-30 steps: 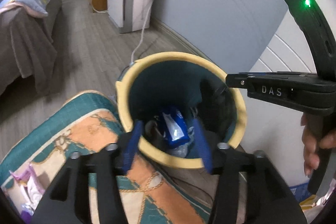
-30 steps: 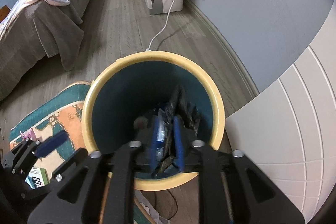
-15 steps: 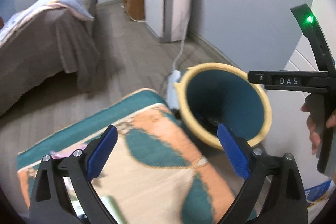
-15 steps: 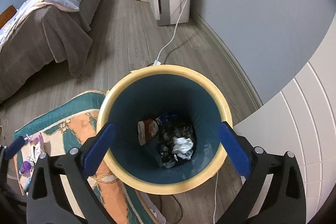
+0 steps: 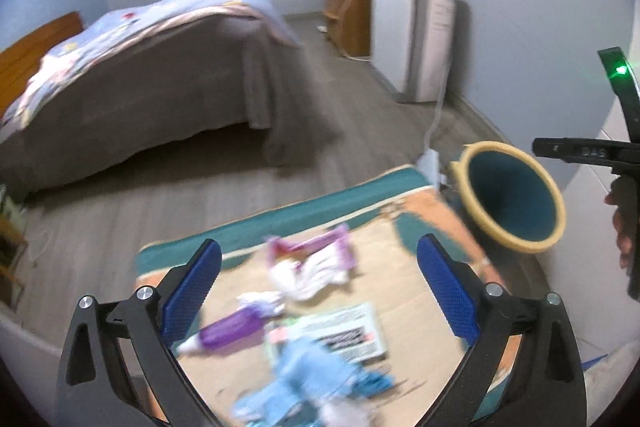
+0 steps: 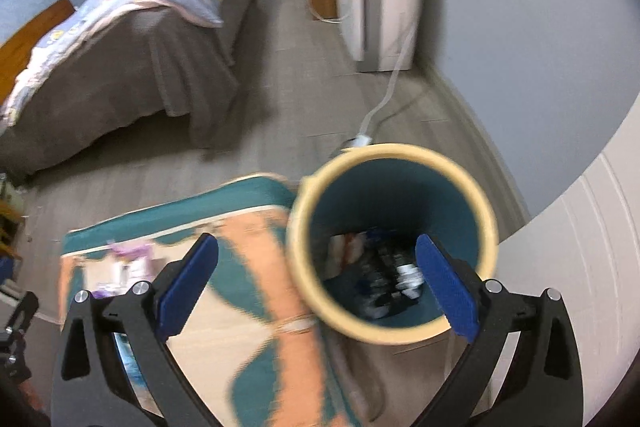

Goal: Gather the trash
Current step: 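Move both grippers back over the mat toward the blue face masks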

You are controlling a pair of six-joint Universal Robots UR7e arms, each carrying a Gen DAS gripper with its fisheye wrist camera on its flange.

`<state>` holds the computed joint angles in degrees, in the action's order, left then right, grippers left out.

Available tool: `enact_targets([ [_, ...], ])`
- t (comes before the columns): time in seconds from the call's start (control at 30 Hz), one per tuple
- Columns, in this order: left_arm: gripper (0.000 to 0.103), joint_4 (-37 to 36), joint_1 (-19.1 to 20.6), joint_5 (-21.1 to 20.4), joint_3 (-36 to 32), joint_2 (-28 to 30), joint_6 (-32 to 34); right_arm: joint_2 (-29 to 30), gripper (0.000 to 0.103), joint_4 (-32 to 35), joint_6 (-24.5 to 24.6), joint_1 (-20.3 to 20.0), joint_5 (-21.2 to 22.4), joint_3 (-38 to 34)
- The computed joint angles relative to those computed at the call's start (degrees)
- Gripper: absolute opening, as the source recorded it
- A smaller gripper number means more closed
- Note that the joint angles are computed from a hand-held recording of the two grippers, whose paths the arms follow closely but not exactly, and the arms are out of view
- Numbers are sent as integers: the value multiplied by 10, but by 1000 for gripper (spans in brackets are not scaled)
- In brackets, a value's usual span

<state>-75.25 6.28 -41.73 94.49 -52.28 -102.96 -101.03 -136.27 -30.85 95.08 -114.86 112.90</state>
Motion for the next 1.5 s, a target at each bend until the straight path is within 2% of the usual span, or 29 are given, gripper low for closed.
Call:
enact_targets([
  [0.23,97,77,-61,-55,49,-55,-143,-37,97,12,30,74,1,69],
  [0.4,97,114,-87,-96,82,-80,-200,-52,97,-25,33,115,-28,129],
  [0.47,97,108,-94,-114,106,-102,-222,-55,97,-29,38,124,-36,145],
  [0.67,97,111,-102,-145,140,-136,-252,-49,97,-8,84,140,-68,191],
  [0.8,97,105,-107,-155,156,-155,-263,-26,97,-22,65,168,-103,220],
  [1.0,97,101,-107,-165,172,-172,-266,-2,94,-4,53,169,-99,244],
  [1.1,97,91,-102,-172,180,-177,-256,7,80,16,64,160,-88,248],
  [1.17,97,81,-98,-175,186,-179,-247,16,63,28,70,156,-86,250],
  [1.23,97,66,-95,-177,192,-181,-236,22,55,44,74,151,-79,251],
  [1.3,97,45,-91,-178,202,-185,-224,29,41,56,74,149,-74,251],
  [1.37,97,4,-86,-179,219,-190,-205,31,14,66,73,147,-68,248],
  [1.47,97,-53,-79,-183,240,-192,-180,25,2,68,74,149,-56,241],
  [1.5,97,-82,-75,-185,249,-190,-164,21,2,67,76,149,-52,239],
])
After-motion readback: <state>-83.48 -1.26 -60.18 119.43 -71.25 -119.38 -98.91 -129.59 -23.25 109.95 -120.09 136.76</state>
